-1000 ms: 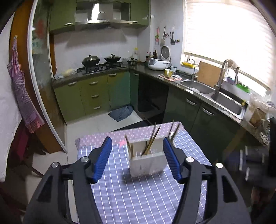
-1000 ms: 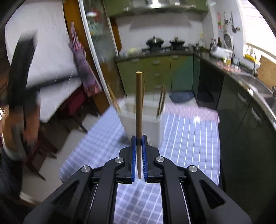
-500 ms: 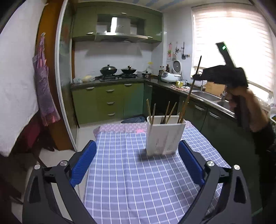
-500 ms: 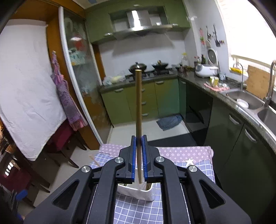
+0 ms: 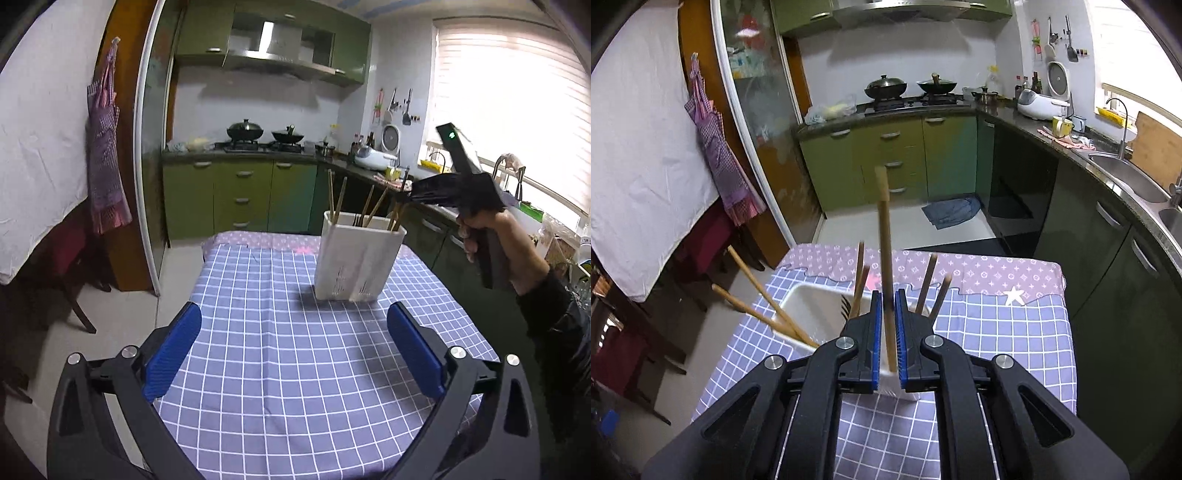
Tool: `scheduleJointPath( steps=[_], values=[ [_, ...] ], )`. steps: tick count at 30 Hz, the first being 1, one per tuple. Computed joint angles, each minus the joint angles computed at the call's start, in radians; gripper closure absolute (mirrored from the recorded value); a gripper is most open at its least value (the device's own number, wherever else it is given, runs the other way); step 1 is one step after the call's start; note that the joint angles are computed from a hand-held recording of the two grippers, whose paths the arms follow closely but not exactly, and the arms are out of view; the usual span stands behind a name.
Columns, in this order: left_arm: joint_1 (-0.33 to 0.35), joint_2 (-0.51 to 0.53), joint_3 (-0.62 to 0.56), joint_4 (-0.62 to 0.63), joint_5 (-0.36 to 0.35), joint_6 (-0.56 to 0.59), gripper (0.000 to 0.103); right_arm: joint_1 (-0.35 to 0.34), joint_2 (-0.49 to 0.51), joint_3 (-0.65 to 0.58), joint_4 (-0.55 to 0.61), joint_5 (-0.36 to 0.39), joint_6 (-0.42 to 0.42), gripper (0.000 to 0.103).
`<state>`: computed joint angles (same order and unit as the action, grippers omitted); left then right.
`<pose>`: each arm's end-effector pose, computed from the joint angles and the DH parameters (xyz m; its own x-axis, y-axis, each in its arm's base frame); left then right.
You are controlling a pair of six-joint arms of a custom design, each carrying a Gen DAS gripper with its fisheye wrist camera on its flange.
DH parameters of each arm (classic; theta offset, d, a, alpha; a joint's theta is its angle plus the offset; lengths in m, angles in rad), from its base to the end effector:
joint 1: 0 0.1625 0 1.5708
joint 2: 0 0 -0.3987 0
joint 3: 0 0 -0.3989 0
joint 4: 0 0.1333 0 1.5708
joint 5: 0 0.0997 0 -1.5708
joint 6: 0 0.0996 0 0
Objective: Organize utensils
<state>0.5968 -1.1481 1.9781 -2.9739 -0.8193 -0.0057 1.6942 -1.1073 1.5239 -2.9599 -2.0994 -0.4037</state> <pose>-0.3468 -0.4790 0.2247 -0.7208 0.3936 -0.5705 0.6909 0.4745 -0.5455 0.1649 -0.6549 0.3917 -0.8080 0.0630 0.5858 -0.4205 0.6347 -0.6483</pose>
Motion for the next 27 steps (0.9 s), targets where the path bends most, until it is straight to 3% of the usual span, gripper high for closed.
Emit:
scheduleJointPath(
  steps=[4, 9, 14, 18, 23, 27],
  values=[
    [-0.004, 0.013, 0.006, -0.005, 0.007, 0.010, 0.007, 0.019, -0.093, 0.147, -0.143, 0.038, -0.024, 0.079],
    [-0.004, 0.032, 0.020, -0.029, -0.003, 0.032, 0.007, 0.041, -0.262, 0.471, -0.391, 0.081, -0.089, 0.040],
    [0.001, 0.041, 0.037, -0.024, -0.012, 0.003, 0.007, 0.021, -0.331, 0.739, -0.673, 0.071, -0.138, 0.005],
    [-0.018, 0.028, 0.072, -0.036, 0.013, 0.000, 0.007, 0.018, -0.345, 0.876, -0.859, 0.087, -0.168, 0.005],
    [-0.072, -0.030, 0.129, -0.059, 0.046, -0.001, 0.007, 0.098, -0.349, 0.968, -1.067, 0.040, -0.231, 0.005],
    [-0.117, -0.078, 0.171, -0.076, 0.068, -0.008, 0.007, 0.174, -0.359, 0.992, -1.112, -0.028, -0.244, 0.005]
  ],
)
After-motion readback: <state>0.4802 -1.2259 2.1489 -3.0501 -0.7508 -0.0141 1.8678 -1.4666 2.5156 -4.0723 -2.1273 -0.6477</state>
